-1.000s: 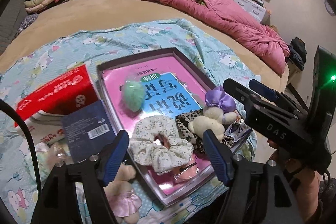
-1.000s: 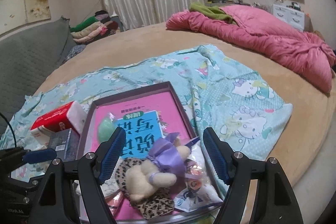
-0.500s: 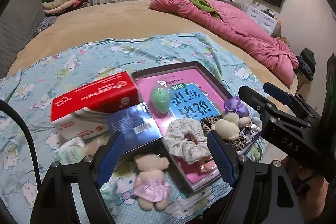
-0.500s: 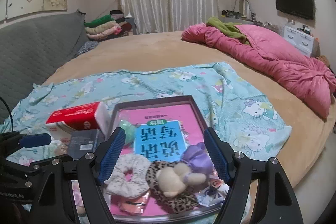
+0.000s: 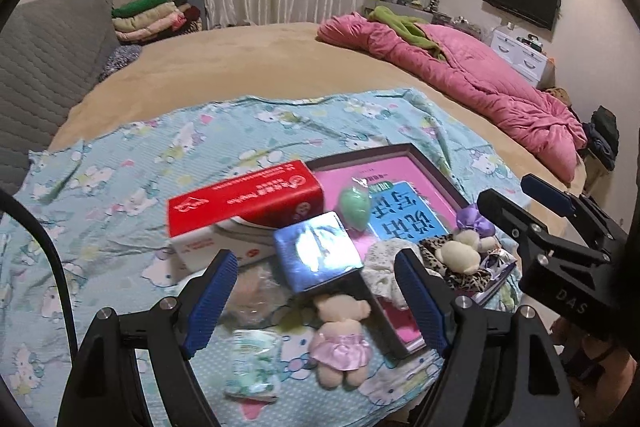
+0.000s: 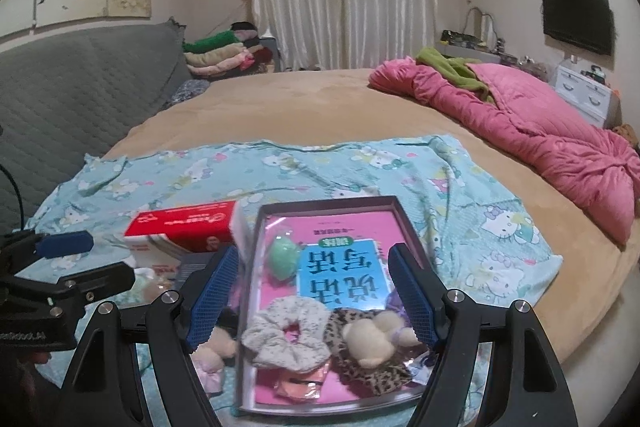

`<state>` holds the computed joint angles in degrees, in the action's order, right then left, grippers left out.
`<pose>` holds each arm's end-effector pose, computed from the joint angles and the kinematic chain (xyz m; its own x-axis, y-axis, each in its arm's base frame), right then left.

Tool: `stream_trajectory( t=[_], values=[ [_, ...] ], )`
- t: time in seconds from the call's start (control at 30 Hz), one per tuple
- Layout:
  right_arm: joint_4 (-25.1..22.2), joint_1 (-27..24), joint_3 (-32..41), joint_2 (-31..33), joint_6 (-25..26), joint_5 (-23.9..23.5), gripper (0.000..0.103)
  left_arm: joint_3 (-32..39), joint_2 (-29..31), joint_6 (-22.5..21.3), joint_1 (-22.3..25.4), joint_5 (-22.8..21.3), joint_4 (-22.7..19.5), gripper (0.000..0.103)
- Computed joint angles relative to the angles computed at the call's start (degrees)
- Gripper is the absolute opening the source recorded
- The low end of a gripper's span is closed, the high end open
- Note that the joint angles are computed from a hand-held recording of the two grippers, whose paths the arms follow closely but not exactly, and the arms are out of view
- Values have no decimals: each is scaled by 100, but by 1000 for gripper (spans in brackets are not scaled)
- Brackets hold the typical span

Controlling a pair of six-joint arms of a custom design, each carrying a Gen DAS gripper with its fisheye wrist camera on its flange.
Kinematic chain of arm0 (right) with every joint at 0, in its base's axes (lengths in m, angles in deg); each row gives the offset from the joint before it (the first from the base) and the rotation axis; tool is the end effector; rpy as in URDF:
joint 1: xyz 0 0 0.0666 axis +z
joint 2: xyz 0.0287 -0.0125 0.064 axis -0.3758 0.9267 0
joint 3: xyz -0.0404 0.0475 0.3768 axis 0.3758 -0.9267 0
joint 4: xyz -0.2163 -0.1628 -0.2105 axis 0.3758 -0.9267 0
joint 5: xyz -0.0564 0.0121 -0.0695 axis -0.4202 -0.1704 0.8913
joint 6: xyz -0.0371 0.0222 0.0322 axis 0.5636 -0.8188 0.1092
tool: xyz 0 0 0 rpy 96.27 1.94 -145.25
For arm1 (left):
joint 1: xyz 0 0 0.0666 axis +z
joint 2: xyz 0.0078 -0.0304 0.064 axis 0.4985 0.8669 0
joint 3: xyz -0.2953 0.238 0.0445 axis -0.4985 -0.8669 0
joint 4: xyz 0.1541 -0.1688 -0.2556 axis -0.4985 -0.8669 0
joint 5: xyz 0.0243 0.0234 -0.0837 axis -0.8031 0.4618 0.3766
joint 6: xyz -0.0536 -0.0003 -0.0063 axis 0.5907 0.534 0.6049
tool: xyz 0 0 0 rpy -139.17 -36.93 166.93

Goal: Organize soft objects
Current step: 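Move both open grippers back toward the wet-wipe packs beside the tray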

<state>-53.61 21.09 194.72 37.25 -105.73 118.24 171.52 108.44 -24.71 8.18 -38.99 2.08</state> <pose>0.4704 0.4079 0.4605 -0.5427 0.1449 -0.8274 0.2121 0.9767 0.0319 0.5394 -0.2222 0.4704 -0.6446 0.3297 -0.6898 0.5226 0.8485 -0.0827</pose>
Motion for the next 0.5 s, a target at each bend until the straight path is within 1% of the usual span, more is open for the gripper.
stream_trajectory(
  t=[0.2, 0.5],
  values=[
    [-277, 124, 675, 331, 170, -46, 78, -60, -122, 36, 169, 18, 22, 80],
    [-852, 269, 1992, 957, 439, -47, 78, 78, -192, 182, 567, 67, -66, 80]
  ],
)
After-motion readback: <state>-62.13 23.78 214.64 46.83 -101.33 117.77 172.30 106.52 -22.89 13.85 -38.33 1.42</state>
